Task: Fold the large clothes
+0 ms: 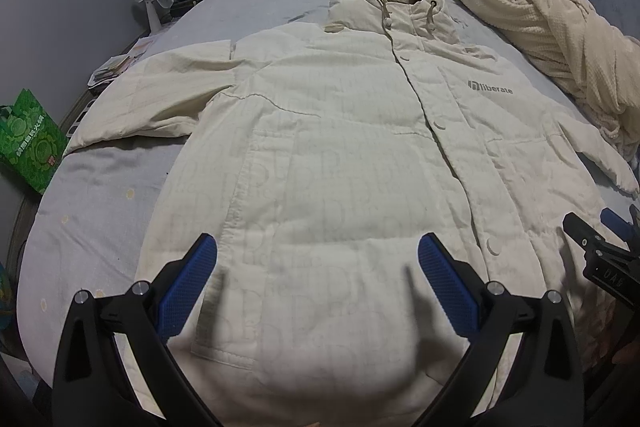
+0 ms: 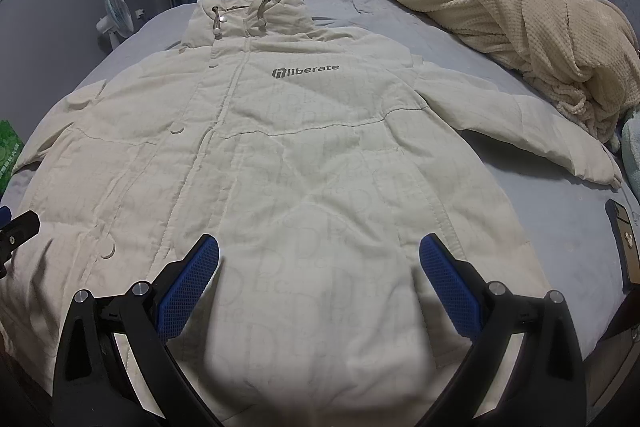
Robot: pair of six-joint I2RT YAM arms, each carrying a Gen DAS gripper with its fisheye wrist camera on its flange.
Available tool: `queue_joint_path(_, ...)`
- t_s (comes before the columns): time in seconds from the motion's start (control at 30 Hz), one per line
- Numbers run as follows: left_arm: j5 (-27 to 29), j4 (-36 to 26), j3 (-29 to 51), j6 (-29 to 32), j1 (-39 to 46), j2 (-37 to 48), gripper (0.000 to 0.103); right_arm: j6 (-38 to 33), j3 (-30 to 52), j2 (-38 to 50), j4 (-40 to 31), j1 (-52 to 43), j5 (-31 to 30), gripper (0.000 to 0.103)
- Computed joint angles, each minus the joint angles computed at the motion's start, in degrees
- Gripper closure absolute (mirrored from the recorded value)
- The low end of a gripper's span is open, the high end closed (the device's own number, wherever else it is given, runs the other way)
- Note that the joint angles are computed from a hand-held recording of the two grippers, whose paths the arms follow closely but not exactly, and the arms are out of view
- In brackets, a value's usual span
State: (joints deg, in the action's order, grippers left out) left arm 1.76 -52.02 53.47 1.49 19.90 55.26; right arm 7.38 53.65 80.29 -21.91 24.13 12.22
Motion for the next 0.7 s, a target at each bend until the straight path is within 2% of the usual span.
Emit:
queue_joint_path(0.17, -0.49, 0.14, -0.05, -0.44, 0.03, 0.10, 0.006, 1.11, 1.13, 0.42, -0.83, -0.91, 1.12, 0.006)
queue_joint_path(0.27, -0.22, 0.20, 0.25, -0.37, 0.41, 0.30, 0.006, 1.85, 4.96, 1.75, -4.32, -3.16, 0.29, 0.006)
queue_joint_path(0.43, 4.11, -1.03, 1.56, 0.75, 3.22, 2.00, 0.006, -0.93, 13.12, 6.08, -8.57, -12.39, -5.76, 0.006)
queue_joint_path(0.5, 5.30, -1.27, 2.42, 1.53, 3.53, 3.30, 0.006, -1.71, 16.98, 9.39, -10.11, -16.99, -10.37, 0.006)
queue_joint_path(0.63, 3.53, 1.21, 4.10, 1.44, 1.50, 4.85, 0.006, -3.18, 22.52, 15.63, -7.93, -26.75, -17.04, 0.006)
queue_joint_path(0.7, 3.18, 3.28, 4.93, 1.03, 0.51, 6.18, 0.006, -3.74, 26.59, 20.00, -9.67, -30.50, -18.13, 0.006)
